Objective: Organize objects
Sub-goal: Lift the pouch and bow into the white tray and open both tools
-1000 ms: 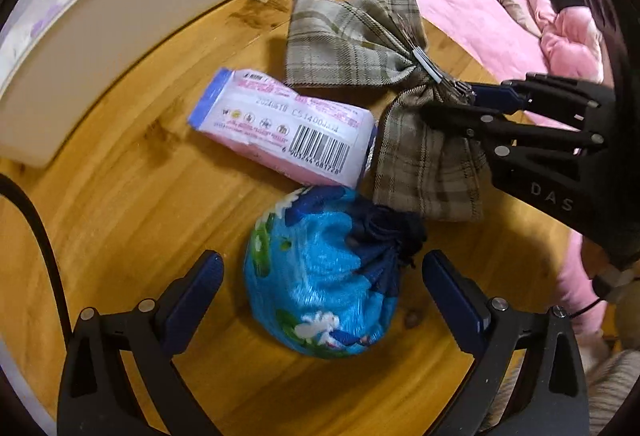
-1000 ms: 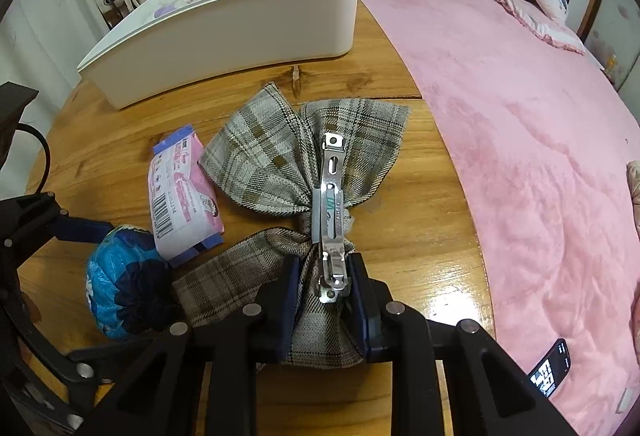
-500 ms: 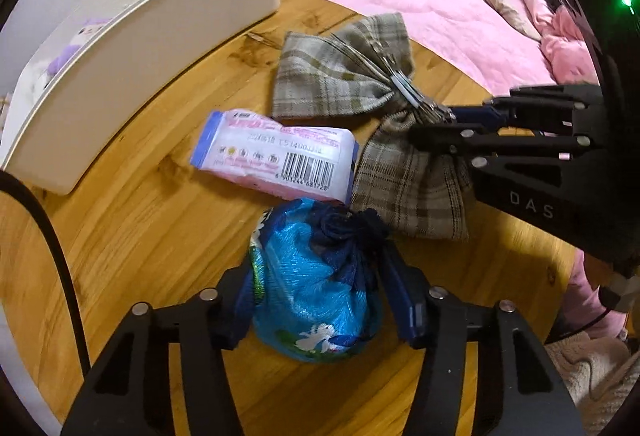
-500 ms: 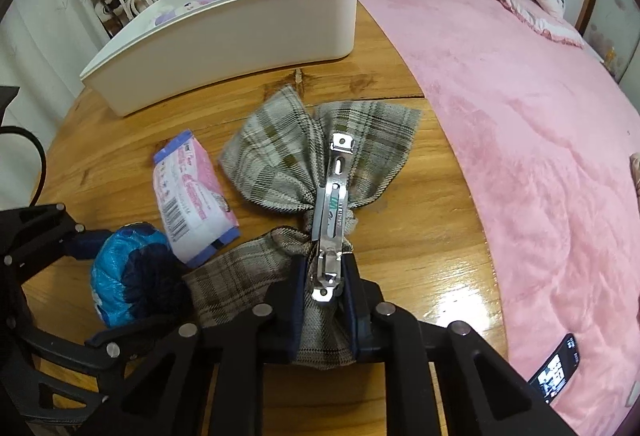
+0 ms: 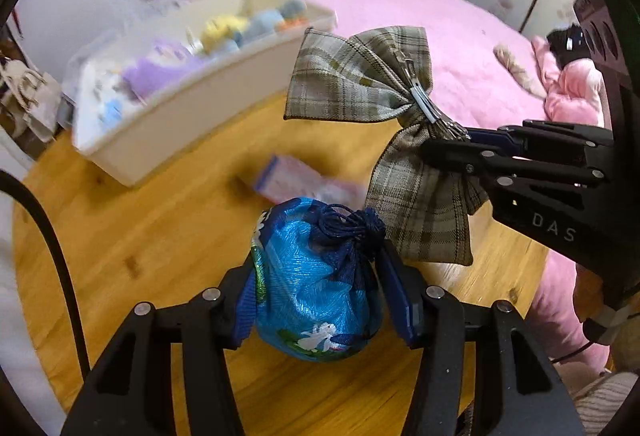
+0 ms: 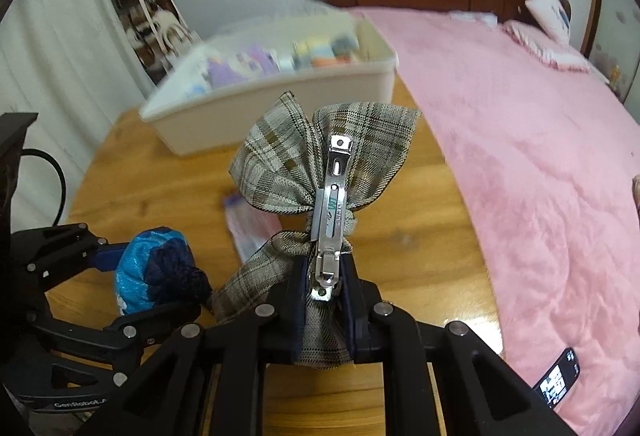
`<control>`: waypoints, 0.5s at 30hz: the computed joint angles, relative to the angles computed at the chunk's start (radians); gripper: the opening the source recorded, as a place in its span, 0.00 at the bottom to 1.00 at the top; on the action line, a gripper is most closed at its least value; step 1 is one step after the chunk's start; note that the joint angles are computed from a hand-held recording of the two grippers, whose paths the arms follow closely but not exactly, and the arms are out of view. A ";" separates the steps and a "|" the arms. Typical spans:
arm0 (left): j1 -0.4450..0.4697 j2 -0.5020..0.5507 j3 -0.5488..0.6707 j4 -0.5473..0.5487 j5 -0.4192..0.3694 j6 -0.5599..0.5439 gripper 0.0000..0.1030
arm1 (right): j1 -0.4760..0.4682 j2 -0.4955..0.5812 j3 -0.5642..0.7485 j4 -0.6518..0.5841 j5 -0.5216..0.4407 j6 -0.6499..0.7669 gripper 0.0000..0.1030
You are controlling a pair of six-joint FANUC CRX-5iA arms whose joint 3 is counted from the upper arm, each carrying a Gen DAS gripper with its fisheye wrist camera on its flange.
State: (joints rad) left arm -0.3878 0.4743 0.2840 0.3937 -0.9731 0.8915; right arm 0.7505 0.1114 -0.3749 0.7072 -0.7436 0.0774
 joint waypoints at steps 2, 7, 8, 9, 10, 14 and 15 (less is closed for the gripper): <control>0.008 -0.020 -0.005 0.009 0.025 -0.007 0.57 | 0.011 -0.011 0.013 0.055 -0.018 -0.024 0.15; 0.050 -0.048 0.053 0.004 0.055 -0.014 0.57 | 0.019 -0.021 0.065 0.202 -0.057 -0.052 0.15; 0.049 -0.046 0.076 -0.011 0.061 0.000 0.57 | 0.018 -0.019 0.075 0.218 -0.063 -0.052 0.15; 0.049 -0.044 0.100 -0.029 0.065 0.015 0.57 | 0.016 -0.015 0.092 0.235 -0.071 -0.044 0.15; 0.049 -0.039 0.126 -0.048 0.067 0.033 0.57 | 0.012 -0.010 0.114 0.255 -0.080 -0.035 0.15; 0.063 -0.014 0.225 -0.082 0.056 0.074 0.57 | 0.002 0.002 0.174 0.285 -0.093 0.003 0.15; 0.062 -0.002 0.263 -0.103 0.053 0.096 0.57 | -0.004 0.007 0.189 0.292 -0.092 0.012 0.15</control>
State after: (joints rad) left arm -0.3255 0.4724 0.5469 0.2909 -0.9203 0.9871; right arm 0.7465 0.1179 -0.1854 0.9988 -0.8359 0.0896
